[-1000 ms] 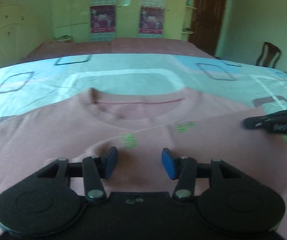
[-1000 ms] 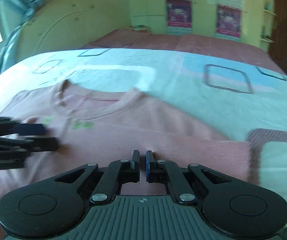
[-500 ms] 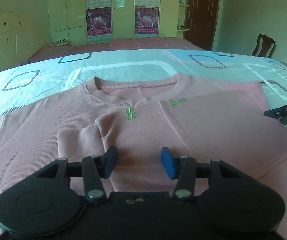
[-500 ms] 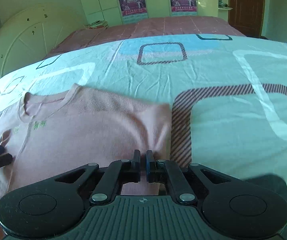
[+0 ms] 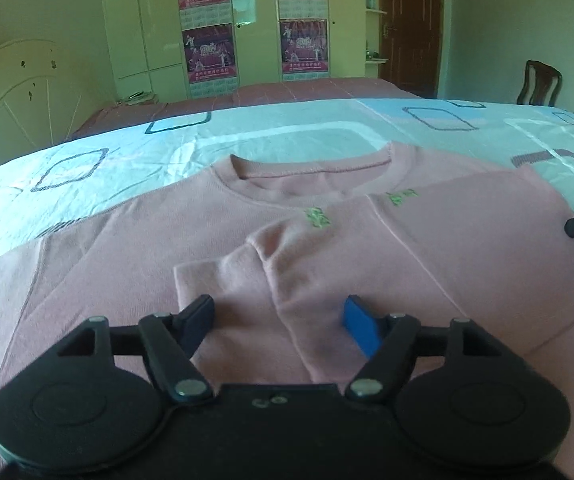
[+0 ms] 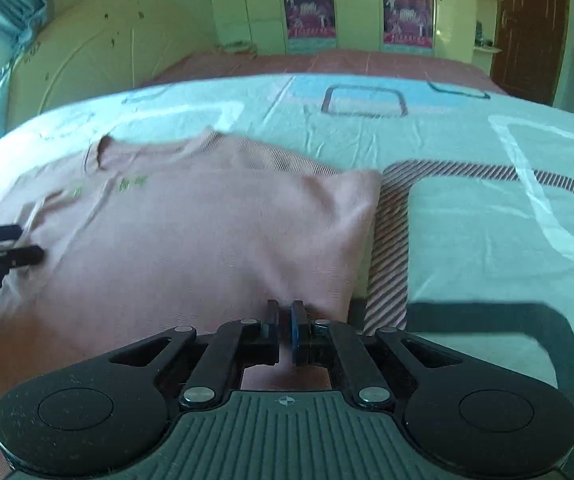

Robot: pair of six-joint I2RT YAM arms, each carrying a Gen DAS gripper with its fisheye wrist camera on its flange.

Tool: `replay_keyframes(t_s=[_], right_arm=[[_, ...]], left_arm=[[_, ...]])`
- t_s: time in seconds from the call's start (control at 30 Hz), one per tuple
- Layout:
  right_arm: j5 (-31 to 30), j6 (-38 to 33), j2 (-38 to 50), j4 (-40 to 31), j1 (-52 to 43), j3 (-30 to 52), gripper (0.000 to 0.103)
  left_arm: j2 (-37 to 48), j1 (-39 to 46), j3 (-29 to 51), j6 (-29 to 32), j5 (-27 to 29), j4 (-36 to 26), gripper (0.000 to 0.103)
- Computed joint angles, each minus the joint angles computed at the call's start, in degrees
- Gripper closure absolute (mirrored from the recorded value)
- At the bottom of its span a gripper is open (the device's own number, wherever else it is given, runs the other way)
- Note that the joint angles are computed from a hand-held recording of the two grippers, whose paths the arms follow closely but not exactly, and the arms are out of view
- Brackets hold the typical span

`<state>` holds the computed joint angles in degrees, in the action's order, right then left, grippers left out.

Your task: Fold small clothes

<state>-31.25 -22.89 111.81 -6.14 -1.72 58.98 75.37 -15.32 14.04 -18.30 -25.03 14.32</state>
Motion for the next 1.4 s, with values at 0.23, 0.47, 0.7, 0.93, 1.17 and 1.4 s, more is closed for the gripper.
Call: replay_keyframes(t_s=[0.23,0.47,0.7,0.93,1.17,1.4], right_arm=[[1.3,9.6,4.9,-1.0,2.4,10.3,0.1],[9.3,13.4,8.0,1.4,2.9,12.3,0.1],[-0.1,6.0,-7.1,-1.5,-0.6,-4.6,0.099],[-1.3,2.2,-14.5,2.2,-3.0,-16.1,0.067],[-0.9,-2.9,-15.0,0.9,-3.1,-17.1,0.075],[-1.7,8.0,-5.9,5.7,-0.4,-4.5,0.096]], left_arm=[[-4.5,12.3,2.3,1.6,4.5,-2.7,0.047],[-1.5,15.1,4.3,2.8,4.6,-5.2,0.045],[-19.0,-6.5,-1.4,-7.0,-4.1,-17.1,0.047],[-15.3,-10.6,0.9,-13.9,-6.5,-21.1,0.05],[-9.9,-12.1,2.7,-15.8,-3.3,-21.6,0.047],[-7.7,-8.5,5.4,-12.1,-5.2,-19.0,0.045]])
